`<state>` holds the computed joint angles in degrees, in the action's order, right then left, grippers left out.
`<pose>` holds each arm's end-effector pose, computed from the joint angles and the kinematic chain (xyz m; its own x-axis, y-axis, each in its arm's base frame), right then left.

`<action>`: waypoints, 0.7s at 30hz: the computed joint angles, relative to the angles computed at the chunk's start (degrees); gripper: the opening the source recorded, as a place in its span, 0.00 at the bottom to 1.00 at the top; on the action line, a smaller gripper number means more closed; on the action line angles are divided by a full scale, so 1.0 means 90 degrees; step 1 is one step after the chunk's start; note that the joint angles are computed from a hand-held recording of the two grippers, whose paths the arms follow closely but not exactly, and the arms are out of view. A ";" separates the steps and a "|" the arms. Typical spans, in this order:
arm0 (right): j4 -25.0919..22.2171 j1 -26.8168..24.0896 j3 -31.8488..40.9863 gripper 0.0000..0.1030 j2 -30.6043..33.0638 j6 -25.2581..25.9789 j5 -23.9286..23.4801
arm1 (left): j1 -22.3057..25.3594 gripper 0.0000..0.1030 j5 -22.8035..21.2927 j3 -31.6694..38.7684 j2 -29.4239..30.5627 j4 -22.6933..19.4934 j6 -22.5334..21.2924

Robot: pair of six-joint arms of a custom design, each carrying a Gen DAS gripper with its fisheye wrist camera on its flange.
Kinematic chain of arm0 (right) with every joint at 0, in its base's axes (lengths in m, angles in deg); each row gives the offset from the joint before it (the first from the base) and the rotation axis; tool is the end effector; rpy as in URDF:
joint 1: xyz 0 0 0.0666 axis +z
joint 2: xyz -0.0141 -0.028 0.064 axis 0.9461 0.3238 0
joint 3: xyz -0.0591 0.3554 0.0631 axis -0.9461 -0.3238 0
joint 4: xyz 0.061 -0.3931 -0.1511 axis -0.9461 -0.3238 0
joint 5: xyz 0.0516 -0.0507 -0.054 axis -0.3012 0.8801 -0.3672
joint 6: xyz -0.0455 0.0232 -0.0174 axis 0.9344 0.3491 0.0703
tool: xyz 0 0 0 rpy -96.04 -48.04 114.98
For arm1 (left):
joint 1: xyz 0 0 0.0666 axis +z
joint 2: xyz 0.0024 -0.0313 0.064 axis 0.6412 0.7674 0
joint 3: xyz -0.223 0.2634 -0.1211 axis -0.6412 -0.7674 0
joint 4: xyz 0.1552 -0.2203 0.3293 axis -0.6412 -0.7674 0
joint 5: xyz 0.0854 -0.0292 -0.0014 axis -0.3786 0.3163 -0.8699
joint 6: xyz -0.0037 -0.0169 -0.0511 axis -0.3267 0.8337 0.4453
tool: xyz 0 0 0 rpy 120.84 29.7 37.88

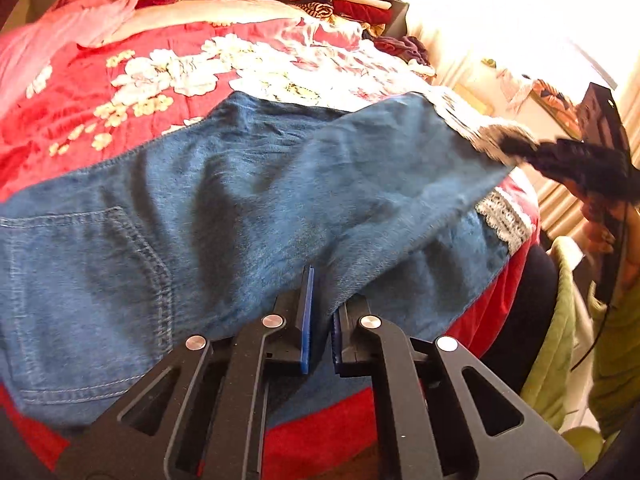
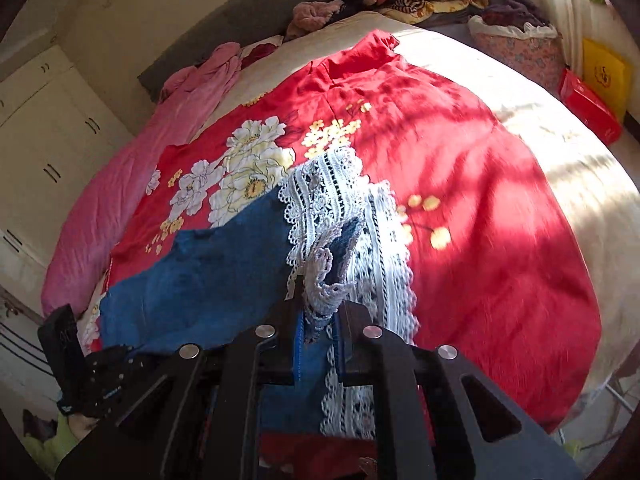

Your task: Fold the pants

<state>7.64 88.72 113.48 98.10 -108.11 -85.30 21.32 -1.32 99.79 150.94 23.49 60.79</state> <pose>0.5997 0.1897 0.3535 -0.7178 0.4226 -0.5533 0.1869 0.8825 0.4315 0.6944 -0.2491 0.3158 -0.7054 0.3928 -0.5900 0.6231 0.7405 -0.2519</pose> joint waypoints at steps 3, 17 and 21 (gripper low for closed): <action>0.0022 0.0120 -0.0443 0.10 -0.0240 -0.0249 0.0024 | 0.0008 0.02 -0.0054 -0.0063 -0.0051 -0.0035 -0.0095; -0.0156 0.0223 -0.0978 0.11 -0.0587 -0.0475 0.0288 | -0.0051 0.02 -0.0245 -0.0602 -0.0384 -0.0058 -0.0442; -0.0357 0.0284 -0.0975 0.13 -0.0517 -0.0330 0.0539 | -0.0060 0.02 -0.0268 -0.0470 -0.0251 -0.0242 -0.0490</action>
